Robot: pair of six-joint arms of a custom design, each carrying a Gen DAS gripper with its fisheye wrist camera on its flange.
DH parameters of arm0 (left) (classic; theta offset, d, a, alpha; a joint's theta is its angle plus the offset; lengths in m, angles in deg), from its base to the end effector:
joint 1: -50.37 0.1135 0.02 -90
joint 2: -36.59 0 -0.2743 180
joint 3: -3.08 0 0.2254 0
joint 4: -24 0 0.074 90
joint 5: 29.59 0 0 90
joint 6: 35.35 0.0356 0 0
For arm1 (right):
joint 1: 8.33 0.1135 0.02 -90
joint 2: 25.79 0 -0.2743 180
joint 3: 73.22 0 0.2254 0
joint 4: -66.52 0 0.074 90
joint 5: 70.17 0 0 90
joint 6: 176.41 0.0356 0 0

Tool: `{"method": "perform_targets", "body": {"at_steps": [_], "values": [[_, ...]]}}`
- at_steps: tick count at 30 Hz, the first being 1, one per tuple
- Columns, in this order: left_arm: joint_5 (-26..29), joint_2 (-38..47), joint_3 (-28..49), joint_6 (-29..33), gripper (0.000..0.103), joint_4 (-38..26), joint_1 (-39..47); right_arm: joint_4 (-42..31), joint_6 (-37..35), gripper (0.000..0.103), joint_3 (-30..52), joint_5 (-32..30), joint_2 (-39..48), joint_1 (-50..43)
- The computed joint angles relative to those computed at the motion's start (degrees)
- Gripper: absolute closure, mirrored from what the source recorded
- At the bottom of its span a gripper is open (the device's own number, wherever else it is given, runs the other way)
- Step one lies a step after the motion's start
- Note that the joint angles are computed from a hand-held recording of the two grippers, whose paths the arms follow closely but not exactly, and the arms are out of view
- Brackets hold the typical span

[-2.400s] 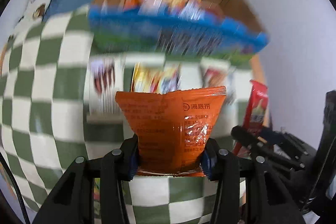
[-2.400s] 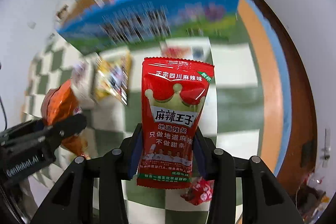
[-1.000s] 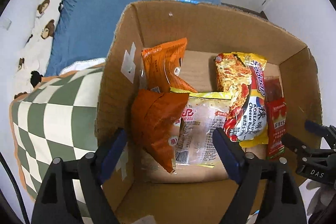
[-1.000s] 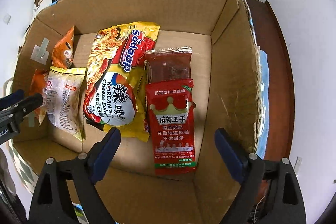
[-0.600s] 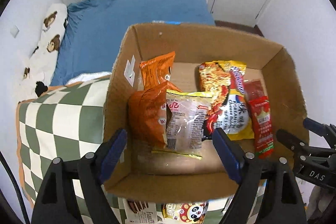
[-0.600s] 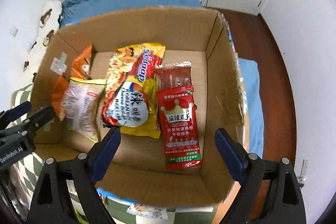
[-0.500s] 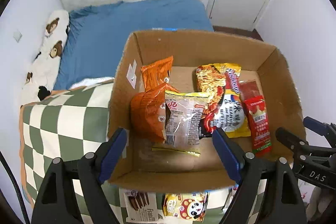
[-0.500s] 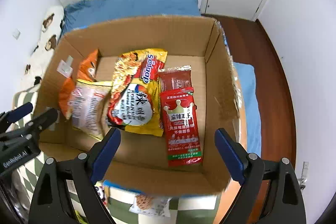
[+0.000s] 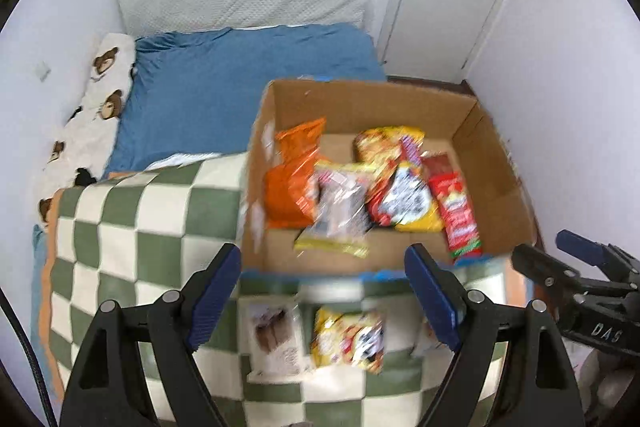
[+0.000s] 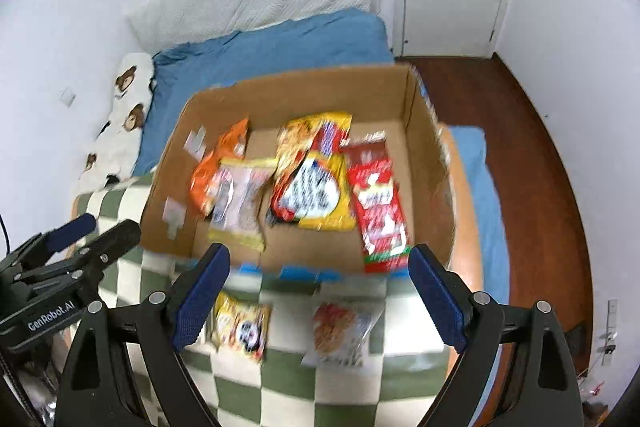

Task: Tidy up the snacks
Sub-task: 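Move both tools back over the remaining snacks on the blanket, then grasp the white Franzzi biscuit pack with left tool while right tool grasps the oat cookie packet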

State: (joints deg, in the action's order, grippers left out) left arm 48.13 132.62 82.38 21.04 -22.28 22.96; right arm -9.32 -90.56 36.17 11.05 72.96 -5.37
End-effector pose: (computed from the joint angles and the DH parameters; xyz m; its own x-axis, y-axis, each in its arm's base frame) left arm 0.2823 -0.1379 0.2245 -0.8604 -0.1631 -0.4829 -0.1346 0.9865 -0.0934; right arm 0.3283 0.0224 0.3271 -0.8959 -0.1179 -0.4284 -0.1803 0.9777 0.1078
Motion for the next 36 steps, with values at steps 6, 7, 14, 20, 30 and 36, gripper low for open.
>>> {"method": "perform_targets", "body": {"at_steps": [6,7,14,20,30,36], "values": [[4.5,2.9,-13.7,-3.0,0.020,6.7,3.1,7.3,0.8,0.010,-18.9,-0.5,-4.6,-0.2],[6.4,4.6,-15.2,-3.3,0.020,8.7,4.3,9.0,1.2,0.010,-21.6,-0.2,-4.2,-0.2],[15.3,21.5,-14.4,-4.3,0.020,16.9,7.8,19.4,4.0,0.010,-31.0,3.0,1.4,-0.3],[15.8,27.9,-11.4,-4.4,0.028,20.5,7.7,22.7,5.9,0.011,-30.3,5.0,8.9,-0.1],[14.1,21.2,-26.0,-8.7,0.046,29.0,2.4,24.8,2.0,0.047,-39.3,4.7,4.5,-1.7],[16.6,18.2,-36.1,-16.6,0.046,35.3,-5.9,23.3,-1.7,0.048,-48.9,2.1,-3.4,-4.5]]}}
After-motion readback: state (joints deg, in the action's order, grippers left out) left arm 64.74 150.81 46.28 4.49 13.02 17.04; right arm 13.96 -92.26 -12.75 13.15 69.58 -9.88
